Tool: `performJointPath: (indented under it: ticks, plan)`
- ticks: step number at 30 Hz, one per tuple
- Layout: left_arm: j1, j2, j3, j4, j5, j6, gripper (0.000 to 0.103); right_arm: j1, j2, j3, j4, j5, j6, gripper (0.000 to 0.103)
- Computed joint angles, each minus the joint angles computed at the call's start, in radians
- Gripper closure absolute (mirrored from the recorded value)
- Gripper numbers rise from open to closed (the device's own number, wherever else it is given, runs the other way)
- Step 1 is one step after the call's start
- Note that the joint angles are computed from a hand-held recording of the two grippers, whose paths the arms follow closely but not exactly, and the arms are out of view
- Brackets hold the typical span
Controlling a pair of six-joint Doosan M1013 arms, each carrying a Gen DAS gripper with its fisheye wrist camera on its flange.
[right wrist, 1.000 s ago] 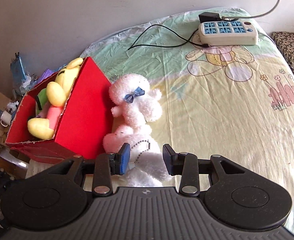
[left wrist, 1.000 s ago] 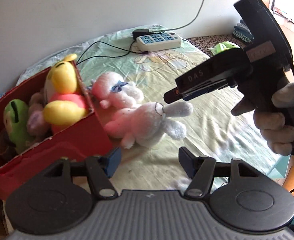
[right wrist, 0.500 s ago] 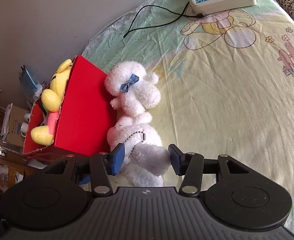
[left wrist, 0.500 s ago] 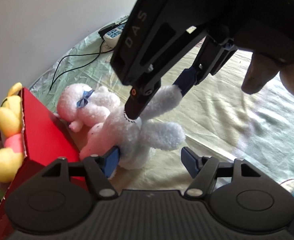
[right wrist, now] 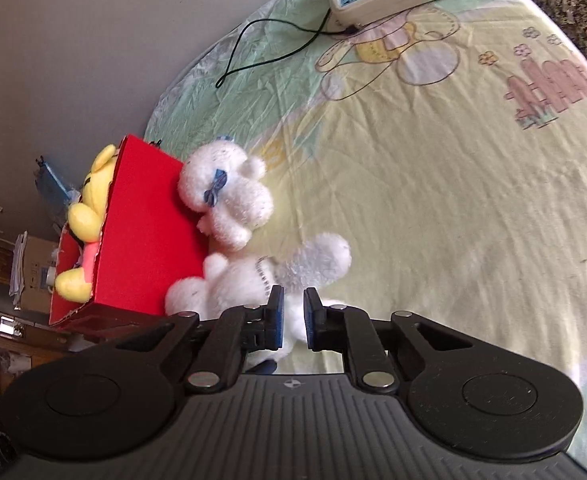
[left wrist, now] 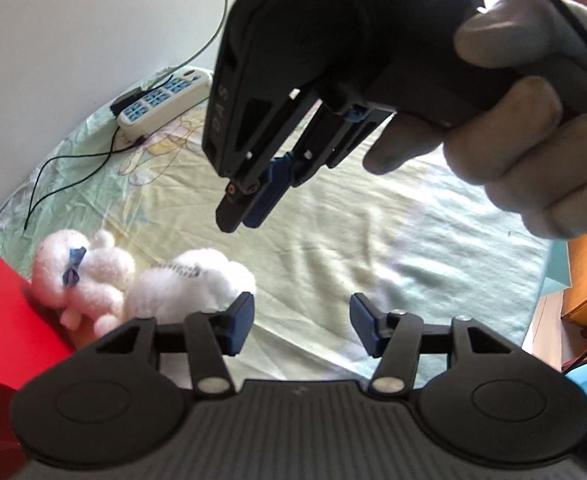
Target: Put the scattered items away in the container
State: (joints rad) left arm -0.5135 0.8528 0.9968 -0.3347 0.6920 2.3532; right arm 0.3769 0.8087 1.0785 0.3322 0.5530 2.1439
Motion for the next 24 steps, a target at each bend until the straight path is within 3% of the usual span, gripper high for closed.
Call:
performJointPath:
  ticks: [2,6,10,12,15,18,21,24]
  plan:
    - [0.005,-0.017,0.02,-0.025,-0.02,0.026,0.041,0.001,-0.017,0.021,-0.072,-0.006,0.055,0.086]
    - [0.025,-0.041,0.042,-0.001,-0.061,-0.056,0.037,-0.003,-0.042,0.066,0.003,-0.035,-0.005,0.078]
    - [0.03,-0.036,0.045,0.164,-0.102,-0.212,0.032,0.003,-0.035,0.065,0.097,-0.008,-0.102,0.076]
    - [0.034,-0.021,0.023,0.214,-0.088,-0.271,0.032,0.005,-0.025,0.059,0.16,0.005,-0.158,0.074]
    - [0.05,0.012,-0.032,0.144,-0.029,-0.256,0.027,0.008,-0.005,0.034,0.181,0.033,-0.155,0.072]
    - [0.062,0.045,-0.084,0.074,0.076,-0.259,0.026,0.005,0.004,0.023,0.197,0.031,-0.138,0.072]
    - [0.06,0.016,-0.02,0.026,0.047,-0.209,0.019,0.0,0.005,0.018,0.205,0.025,-0.142,0.071]
    - [0.069,-0.003,0.002,-0.095,0.106,-0.133,0.017,0.0,0.007,0.012,0.178,0.035,-0.125,0.071]
